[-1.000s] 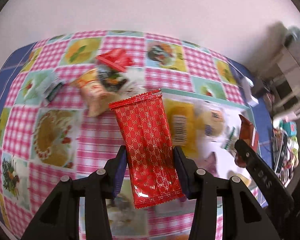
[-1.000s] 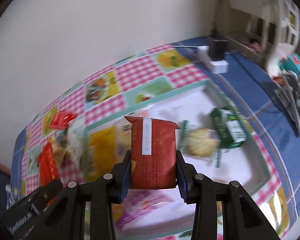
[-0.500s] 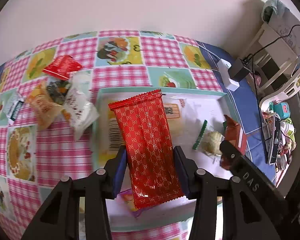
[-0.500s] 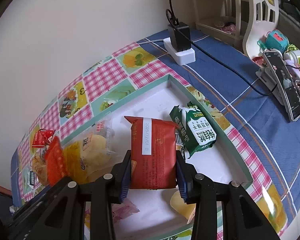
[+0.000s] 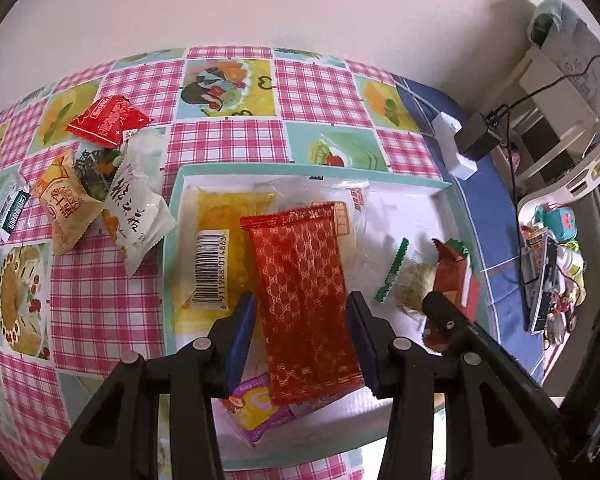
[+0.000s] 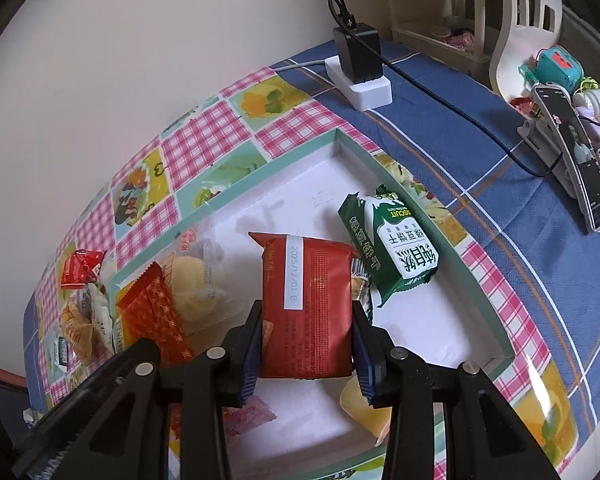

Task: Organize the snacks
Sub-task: 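Lower both red packs into the tray and open both tools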

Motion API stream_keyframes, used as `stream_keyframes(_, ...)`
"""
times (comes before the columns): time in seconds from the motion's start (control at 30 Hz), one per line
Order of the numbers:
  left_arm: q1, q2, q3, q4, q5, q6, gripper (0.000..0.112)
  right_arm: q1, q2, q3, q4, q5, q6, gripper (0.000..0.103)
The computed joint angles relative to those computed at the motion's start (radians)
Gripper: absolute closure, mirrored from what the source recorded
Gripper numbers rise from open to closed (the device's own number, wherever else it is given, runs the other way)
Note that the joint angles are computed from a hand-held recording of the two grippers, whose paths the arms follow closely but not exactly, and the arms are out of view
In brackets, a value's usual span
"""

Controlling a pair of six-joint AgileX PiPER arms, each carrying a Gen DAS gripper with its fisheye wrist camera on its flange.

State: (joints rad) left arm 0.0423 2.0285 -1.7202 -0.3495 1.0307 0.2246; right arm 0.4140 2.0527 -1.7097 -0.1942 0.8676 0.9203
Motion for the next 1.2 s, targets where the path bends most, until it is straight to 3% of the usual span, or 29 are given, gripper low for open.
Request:
stream_keyframes(0.27,0.037,-0.004,-0.029,0.04,0.035,-0.049,0.062,0.008,0.023,-0.036,0.015,0.044,-0.024,0.06)
stream_keyframes(0.6,0.101,0.025,-0.036,0.095,0.053,-0.117,0.044,0.035,0.066,-0.115,0.0,0.129,-0.065,0.059)
stream_keyframes(0.67,0.123,0.028,-0.032,0.102,0.052,-0.127,0.042,0.04,0.073,-0.125,0.0,0.141,-0.075,0.054)
stream_keyframes(0.73,0.139,0.031,-0.029,0.111,0.045,-0.14,0.03,0.052,0.078,-0.135,-0.012,0.15,-0.077,0.039)
stream_keyframes(0.77,0.15,0.028,-0.023,0.12,0.035,-0.146,0.028,0.057,0.078,-0.136,-0.021,0.151,-0.076,0.036)
stream_keyframes(1.2,0.205,0.004,0.024,0.209,-0.062,-0.181,0.018,0.109,0.095,-0.168,-0.064,0.156,-0.089,0.005)
